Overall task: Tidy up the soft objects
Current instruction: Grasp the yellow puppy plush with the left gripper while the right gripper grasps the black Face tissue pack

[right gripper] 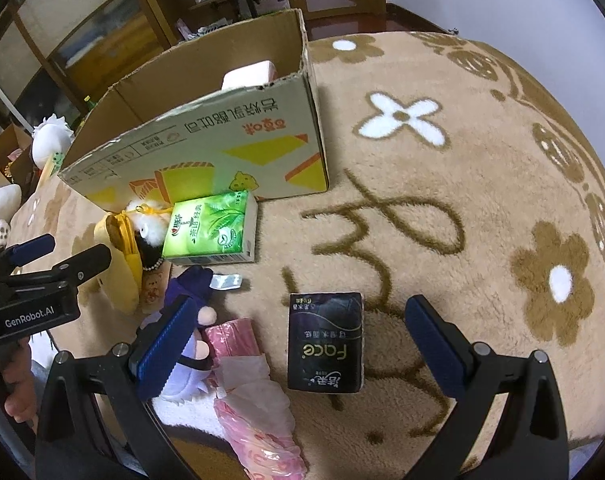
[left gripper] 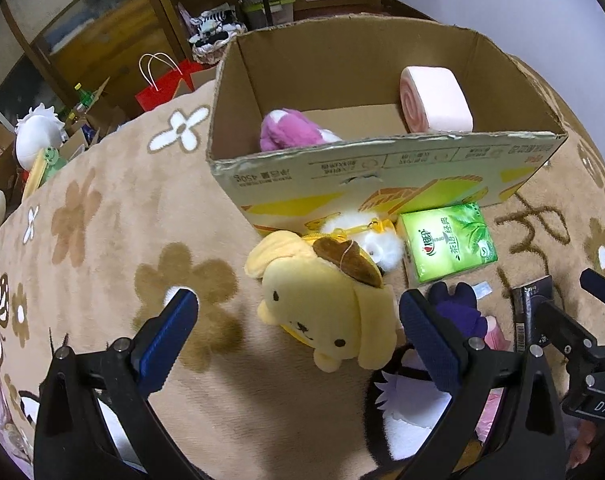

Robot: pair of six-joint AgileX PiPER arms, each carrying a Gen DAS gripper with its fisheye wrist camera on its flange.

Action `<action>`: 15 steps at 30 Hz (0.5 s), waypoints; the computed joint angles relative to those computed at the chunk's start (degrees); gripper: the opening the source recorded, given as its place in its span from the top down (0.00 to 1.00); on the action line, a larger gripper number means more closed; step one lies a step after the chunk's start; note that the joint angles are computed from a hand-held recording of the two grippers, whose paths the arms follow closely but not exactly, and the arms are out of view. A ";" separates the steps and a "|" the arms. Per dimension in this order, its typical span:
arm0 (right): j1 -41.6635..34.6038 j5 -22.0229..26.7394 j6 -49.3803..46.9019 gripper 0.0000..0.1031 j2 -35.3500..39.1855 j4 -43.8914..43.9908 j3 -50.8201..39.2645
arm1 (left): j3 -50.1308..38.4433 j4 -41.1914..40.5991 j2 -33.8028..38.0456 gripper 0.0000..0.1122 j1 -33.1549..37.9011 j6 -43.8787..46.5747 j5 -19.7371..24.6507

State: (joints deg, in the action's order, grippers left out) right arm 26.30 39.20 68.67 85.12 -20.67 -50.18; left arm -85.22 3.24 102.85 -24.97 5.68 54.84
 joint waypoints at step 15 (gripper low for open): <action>-1.09 -0.62 -2.51 0.02 2.58 2.83 -0.38 | -4.43 -1.69 5.08 0.11 1.28 -1.15 4.49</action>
State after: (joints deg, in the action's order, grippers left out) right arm 25.21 38.57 66.16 87.70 -17.84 -50.56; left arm -89.65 1.55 107.94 -23.69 4.53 59.32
